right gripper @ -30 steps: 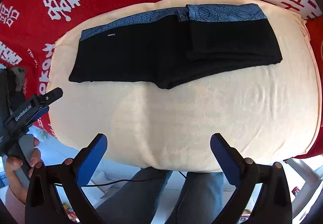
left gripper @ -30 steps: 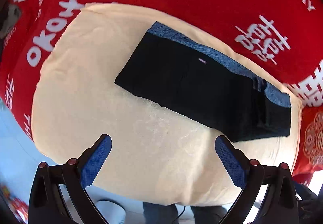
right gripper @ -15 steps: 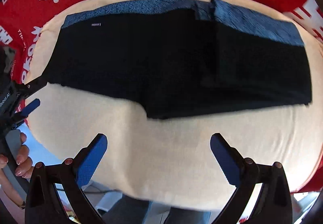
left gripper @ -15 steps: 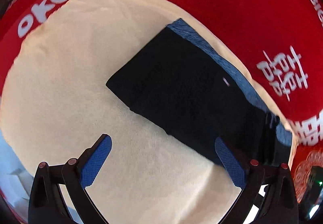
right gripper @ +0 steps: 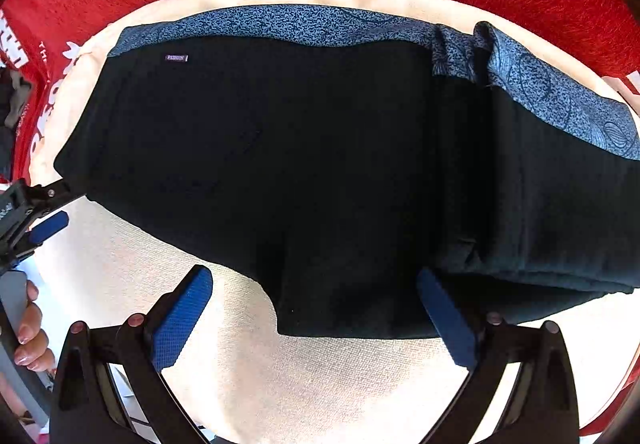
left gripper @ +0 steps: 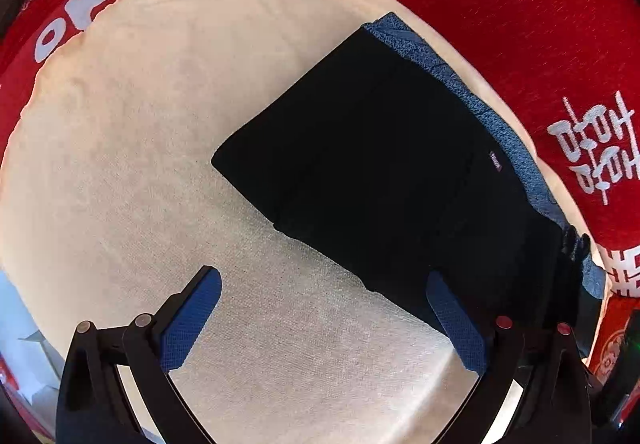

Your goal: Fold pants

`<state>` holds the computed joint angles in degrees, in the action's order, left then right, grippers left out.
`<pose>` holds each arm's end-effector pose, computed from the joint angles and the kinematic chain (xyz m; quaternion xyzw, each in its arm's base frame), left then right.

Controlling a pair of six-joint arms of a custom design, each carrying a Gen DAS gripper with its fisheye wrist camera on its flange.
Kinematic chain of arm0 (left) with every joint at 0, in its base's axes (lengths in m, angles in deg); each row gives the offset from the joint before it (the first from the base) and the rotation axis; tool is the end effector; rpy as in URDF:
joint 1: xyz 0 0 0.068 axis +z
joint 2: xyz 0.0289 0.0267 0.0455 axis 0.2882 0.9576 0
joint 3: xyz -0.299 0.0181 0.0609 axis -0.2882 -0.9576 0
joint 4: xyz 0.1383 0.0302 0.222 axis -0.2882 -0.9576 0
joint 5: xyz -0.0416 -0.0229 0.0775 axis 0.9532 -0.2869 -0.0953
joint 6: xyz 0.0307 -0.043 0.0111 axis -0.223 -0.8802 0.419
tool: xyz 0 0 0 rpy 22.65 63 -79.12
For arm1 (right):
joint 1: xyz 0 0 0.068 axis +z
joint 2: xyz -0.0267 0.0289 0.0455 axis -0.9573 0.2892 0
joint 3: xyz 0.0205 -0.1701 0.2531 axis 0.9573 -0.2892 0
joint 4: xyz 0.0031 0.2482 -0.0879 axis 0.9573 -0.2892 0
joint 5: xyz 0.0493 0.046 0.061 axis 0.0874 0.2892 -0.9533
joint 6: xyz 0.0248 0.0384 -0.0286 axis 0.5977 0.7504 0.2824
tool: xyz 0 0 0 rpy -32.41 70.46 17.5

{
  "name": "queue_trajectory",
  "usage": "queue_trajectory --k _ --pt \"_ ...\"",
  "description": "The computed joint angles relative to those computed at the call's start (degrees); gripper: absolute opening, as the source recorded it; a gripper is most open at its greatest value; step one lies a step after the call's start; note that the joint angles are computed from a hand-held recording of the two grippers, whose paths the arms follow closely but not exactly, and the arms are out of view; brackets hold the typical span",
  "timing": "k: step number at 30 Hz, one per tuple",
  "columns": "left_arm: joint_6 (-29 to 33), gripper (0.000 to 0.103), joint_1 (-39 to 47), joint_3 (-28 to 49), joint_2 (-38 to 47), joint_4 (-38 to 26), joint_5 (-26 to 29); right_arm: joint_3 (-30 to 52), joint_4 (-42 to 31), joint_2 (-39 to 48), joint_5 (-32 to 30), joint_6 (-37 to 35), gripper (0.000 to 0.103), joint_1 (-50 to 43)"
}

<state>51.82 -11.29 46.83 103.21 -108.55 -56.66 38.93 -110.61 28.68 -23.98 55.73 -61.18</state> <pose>0.3659 -0.2009 0.2956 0.0667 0.9916 -0.1014 0.0454 0.2616 0.0577 0.2582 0.2272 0.9714 0.0519 0.0451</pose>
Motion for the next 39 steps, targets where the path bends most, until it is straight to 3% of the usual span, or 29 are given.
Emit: queue_trajectory --k 14,18,25,30,35,39 --pt "-1.22 0.103 -1.26 1.64 2.05 -0.37 -0.67 0.29 -2.08 -4.45 -2.73 0.55 0.100 -0.50" --pt "-0.57 0.103 -0.87 1.13 1.64 -0.31 -0.52 1.03 -2.86 -4.95 -2.66 3.50 0.100 1.98" --pt "-0.16 0.103 -0.06 -0.19 0.59 1.20 1.14 -0.74 -0.84 -3.95 -3.67 0.83 0.100 -1.14" --pt "-1.67 0.103 3.07 -6.33 -2.49 7.91 9.49 -1.87 0.45 -4.12 -3.91 -0.23 0.100 -1.20" --pt "-3.41 0.103 6.75 -13.51 -5.07 16.04 22.38 -2.69 1.20 -4.82 -4.44 -0.58 0.100 -1.46" --pt "-3.95 0.103 7.37 -15.99 -5.28 20.45 24.93 -3.28 0.93 -5.80 -4.21 -1.55 0.100 -1.47"
